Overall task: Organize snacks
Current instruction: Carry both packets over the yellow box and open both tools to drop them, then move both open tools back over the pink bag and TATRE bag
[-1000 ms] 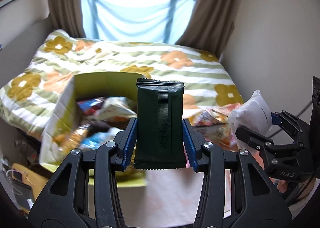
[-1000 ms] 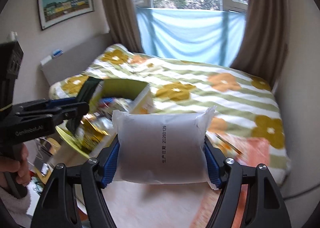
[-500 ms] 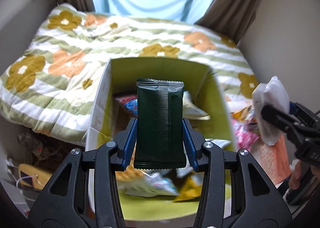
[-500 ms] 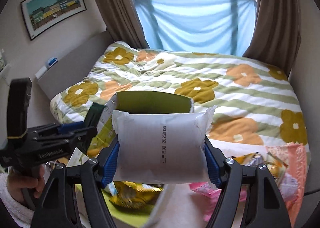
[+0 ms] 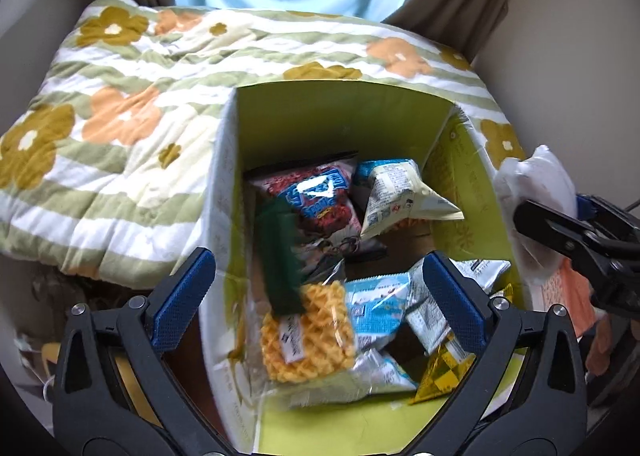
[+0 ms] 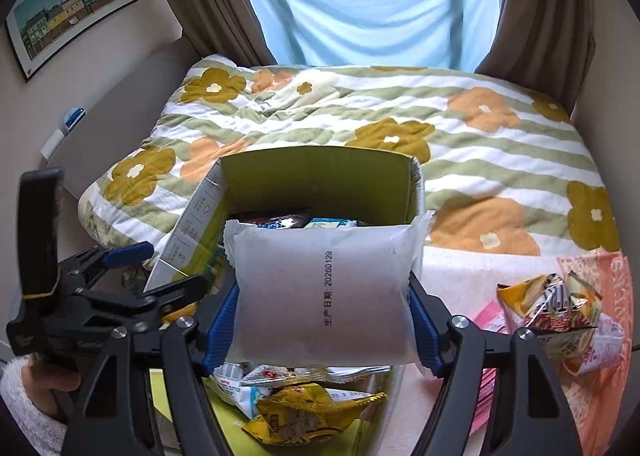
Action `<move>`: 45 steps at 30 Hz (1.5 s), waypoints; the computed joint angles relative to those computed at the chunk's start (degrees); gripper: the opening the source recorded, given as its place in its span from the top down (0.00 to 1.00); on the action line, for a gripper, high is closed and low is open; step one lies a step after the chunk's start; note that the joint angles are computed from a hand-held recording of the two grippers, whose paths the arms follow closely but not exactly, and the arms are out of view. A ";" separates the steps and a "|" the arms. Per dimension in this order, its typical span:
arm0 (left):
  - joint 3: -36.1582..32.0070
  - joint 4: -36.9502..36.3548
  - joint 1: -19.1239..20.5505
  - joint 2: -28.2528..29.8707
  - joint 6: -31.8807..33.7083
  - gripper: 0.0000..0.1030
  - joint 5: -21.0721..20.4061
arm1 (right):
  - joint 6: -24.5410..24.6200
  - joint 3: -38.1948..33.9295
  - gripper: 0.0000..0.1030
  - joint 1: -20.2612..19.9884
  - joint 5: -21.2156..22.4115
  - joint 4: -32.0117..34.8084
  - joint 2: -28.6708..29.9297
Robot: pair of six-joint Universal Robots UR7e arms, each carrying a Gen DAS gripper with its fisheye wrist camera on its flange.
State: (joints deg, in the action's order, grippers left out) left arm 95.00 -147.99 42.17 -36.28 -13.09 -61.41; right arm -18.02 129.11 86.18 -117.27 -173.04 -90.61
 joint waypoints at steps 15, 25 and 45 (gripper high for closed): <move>5.26 -0.19 -1.20 -4.27 -7.39 0.00 3.72 | 0.24 -0.80 0.06 -2.32 5.76 0.46 1.42; 6.78 -1.22 -1.03 -4.72 -6.86 0.00 2.02 | 1.19 1.78 0.05 -1.68 3.16 -1.74 0.09; 5.60 -6.03 -6.97 -2.98 -4.32 0.00 -2.36 | 1.99 2.82 0.05 0.50 -2.91 3.28 -15.20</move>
